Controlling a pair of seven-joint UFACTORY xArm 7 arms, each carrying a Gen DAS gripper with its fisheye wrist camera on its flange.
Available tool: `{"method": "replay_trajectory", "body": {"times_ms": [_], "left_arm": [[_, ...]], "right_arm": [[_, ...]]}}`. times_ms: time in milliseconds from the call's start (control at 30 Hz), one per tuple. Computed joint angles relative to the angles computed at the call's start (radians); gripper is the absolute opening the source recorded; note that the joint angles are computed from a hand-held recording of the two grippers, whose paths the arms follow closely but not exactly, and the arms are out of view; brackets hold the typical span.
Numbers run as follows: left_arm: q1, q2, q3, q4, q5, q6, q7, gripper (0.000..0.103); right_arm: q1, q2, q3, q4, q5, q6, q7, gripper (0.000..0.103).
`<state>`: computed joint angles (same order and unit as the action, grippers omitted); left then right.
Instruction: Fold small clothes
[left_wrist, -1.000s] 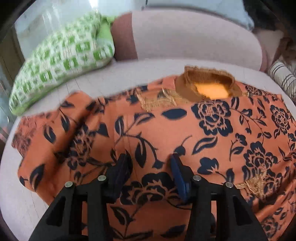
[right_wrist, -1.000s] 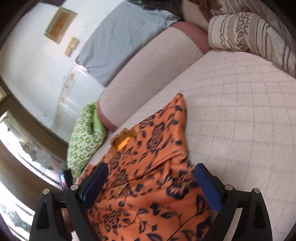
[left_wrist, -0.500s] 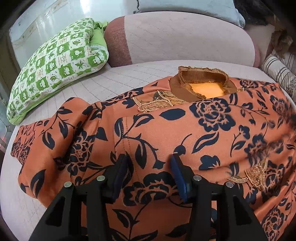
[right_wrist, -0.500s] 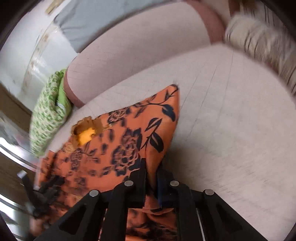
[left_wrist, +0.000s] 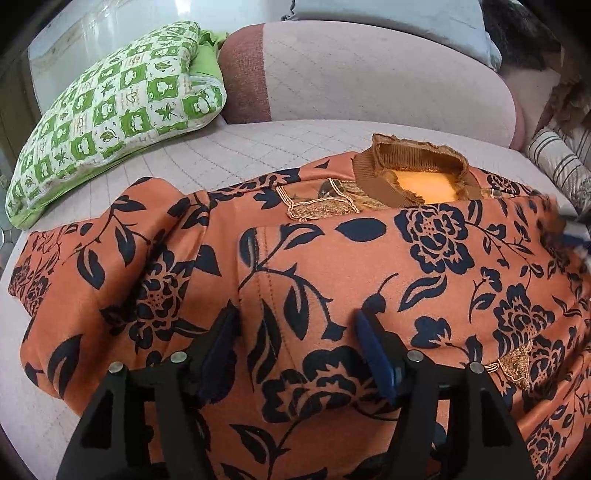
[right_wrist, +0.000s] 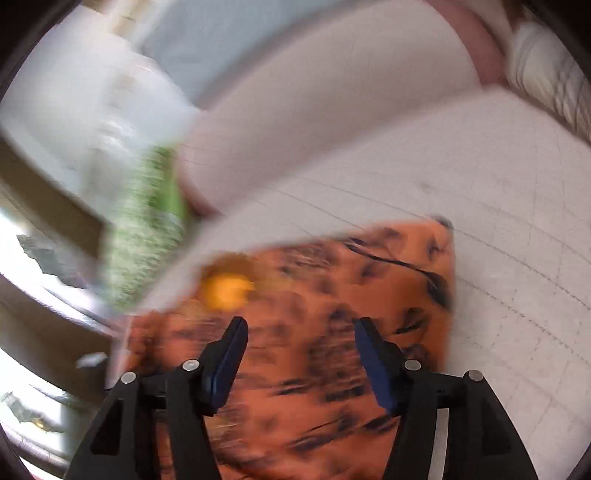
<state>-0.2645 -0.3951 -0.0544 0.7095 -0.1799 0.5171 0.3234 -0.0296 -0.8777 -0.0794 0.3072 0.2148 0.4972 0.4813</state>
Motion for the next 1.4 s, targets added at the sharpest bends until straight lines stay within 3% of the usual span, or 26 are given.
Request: {"method": "replay_trajectory", "body": {"times_ms": [33,67,100,133,267,333,433,567,700,800,967,1000,1033,1067,1133,1233,1300,1400], "left_arm": [[-0.011,-0.002,0.018,0.009,-0.023,0.02,0.017,0.068],[-0.022,-0.009,0.038,0.016,-0.052,0.039,0.038,0.068],[-0.034,-0.024,0.068,0.022,-0.099,0.061,0.066,0.068],[-0.033,-0.038,0.082,0.025,-0.128,0.072,0.075,0.068],[-0.016,-0.158,0.2,0.025,-0.297,0.112,0.129,0.069],[0.025,-0.184,0.271,0.042,-0.365,0.117,0.127,0.079],[0.111,-0.077,0.358,0.137,-0.433,0.128,0.076,0.079],[0.158,0.236,0.489,0.385,-0.617,0.326,0.03,0.079],[0.207,0.387,0.466,0.508,-0.694,0.363,0.041,0.079],[0.25,0.474,0.437,0.571,-0.655,0.357,-0.051,0.079],[0.292,0.501,0.367,0.582,-0.649,0.288,-0.065,0.078],[0.296,0.505,0.354,0.589,-0.621,0.274,-0.095,0.07],[0.299,0.523,0.347,0.614,-0.552,0.271,-0.148,0.029],[0.305,0.539,0.344,0.637,-0.491,0.288,-0.188,0.002],[0.323,0.562,0.325,0.662,-0.459,0.293,-0.252,0.005],[0.293,0.516,0.293,0.644,-0.251,0.215,-0.34,0.005],[0.27,0.413,0.249,0.577,-0.134,0.098,-0.333,0.005],[0.24,0.21,0.148,0.457,-0.06,-0.058,-0.251,0.005]], "right_arm": [[-0.038,-0.024,0.017,-0.045,0.039,-0.053,0.042,0.043],[-0.066,-0.091,0.052,-0.076,0.049,-0.075,0.115,0.041],[-0.074,-0.147,0.086,-0.082,0.017,-0.055,0.154,0.06],[-0.066,-0.205,0.128,-0.081,-0.014,-0.034,0.169,0.071],[0.035,-0.383,0.269,-0.075,-0.098,0.091,0.232,0.073],[0.121,-0.453,0.363,-0.083,-0.117,0.185,0.287,0.073],[0.221,-0.498,0.459,-0.109,-0.132,0.247,0.371,0.073],[0.306,-0.529,0.538,-0.126,-0.124,0.278,0.518,0.073],[0.339,-0.516,0.549,-0.127,-0.171,0.283,0.57,0.073],[0.333,-0.512,0.533,-0.13,-0.214,0.262,0.59,0.073],[0.375,-0.55,0.497,-0.173,-0.267,0.267,0.658,0.073],[0.38,-0.552,0.497,-0.18,-0.274,0.267,0.671,0.073],[0.388,-0.555,0.489,-0.187,-0.279,0.27,0.678,0.073],[0.394,-0.558,0.484,-0.192,-0.286,0.267,0.684,0.073],[0.399,-0.566,0.475,-0.197,-0.301,0.266,0.689,0.073],[0.406,-0.587,0.469,-0.204,-0.313,0.277,0.703,0.073],[0.415,-0.614,0.475,-0.21,-0.321,0.289,0.714,0.073],[0.431,-0.668,0.475,-0.227,-0.322,0.31,0.737,0.073]]}}
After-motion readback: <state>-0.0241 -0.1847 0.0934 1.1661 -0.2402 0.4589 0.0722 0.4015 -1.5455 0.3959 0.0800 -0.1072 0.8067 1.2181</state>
